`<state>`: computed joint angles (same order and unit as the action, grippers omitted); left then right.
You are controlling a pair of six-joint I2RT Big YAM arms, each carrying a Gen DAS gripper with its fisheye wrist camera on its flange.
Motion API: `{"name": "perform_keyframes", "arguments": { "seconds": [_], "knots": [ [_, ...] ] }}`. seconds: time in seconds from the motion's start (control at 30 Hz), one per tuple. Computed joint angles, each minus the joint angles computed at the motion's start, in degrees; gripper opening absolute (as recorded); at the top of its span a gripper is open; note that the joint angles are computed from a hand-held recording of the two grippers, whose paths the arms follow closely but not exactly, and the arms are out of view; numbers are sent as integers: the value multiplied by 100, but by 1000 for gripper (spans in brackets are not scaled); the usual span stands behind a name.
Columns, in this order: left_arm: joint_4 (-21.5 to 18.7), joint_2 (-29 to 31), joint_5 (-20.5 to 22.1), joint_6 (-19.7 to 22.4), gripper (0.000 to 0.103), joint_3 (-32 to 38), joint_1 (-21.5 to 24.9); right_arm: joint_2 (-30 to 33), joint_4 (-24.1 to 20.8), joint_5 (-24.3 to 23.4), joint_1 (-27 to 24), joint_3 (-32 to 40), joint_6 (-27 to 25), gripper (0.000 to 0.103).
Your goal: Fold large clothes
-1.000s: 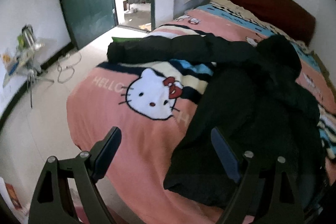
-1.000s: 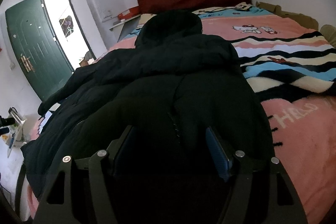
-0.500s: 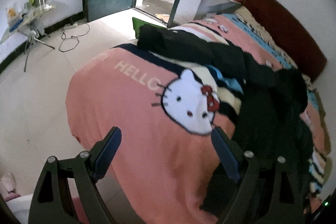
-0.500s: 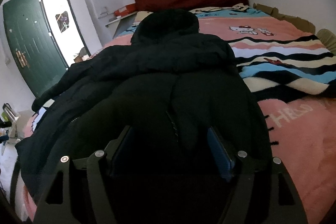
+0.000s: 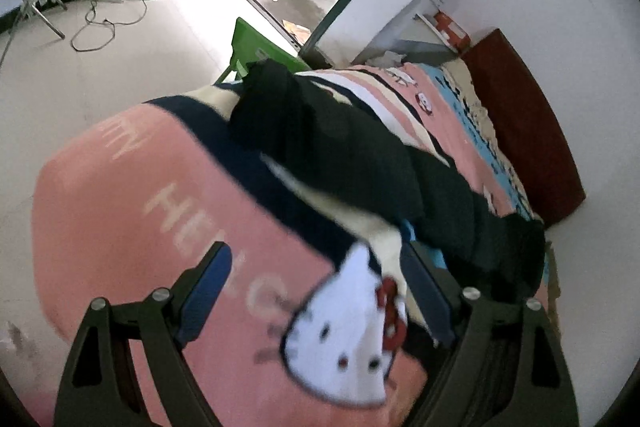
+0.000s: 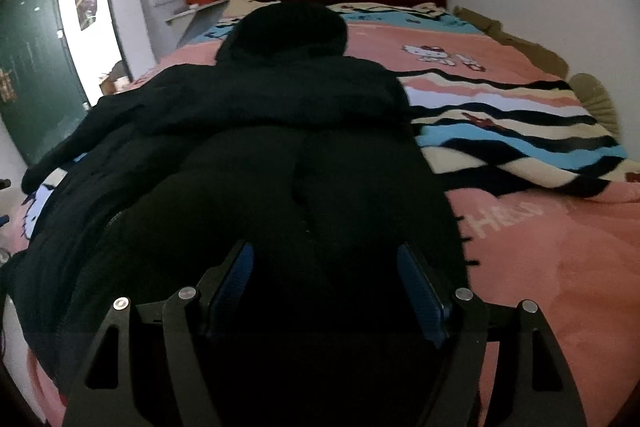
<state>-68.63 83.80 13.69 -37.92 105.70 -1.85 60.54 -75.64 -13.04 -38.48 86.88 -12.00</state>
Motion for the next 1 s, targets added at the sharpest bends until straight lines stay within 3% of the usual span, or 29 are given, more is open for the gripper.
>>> {"name": "perform_keyframes", "arguments": {
  "seconds": [0.4, 0.47, 0.53, 0.63, 0.8, 0.9, 1.0],
  "knots": [
    [793, 1122, 642, -1011, 84, 504, 231, 153, -313, 726, -44, 735, 337, 74],
    [881, 1306, 705, -1208, 79, 668, 234, 174, -343, 822, -52, 832, 370, 74],
    [985, 1371, 694, -1373, 71, 669, 247, 173, -380, 934, -21, 902, 410, 74],
    [1033, 1457, 606, -1460, 41, 642, 258, 159, -445, 994, -18, 970, 442, 74],
    [1176, 1505, 1007, -1695, 18, 578, 366, 76, -483, 851, -185, 1010, 476, 74],
    [1053, 1543, 1138, -1622, 11, 758, 391, 37, -524, 783, -306, 1005, 403, 74],
    [765, 1565, 978, -1279, 8, 1067, 328, 51, -571, 663, -469, 1106, 228, 74]
  ]
}}
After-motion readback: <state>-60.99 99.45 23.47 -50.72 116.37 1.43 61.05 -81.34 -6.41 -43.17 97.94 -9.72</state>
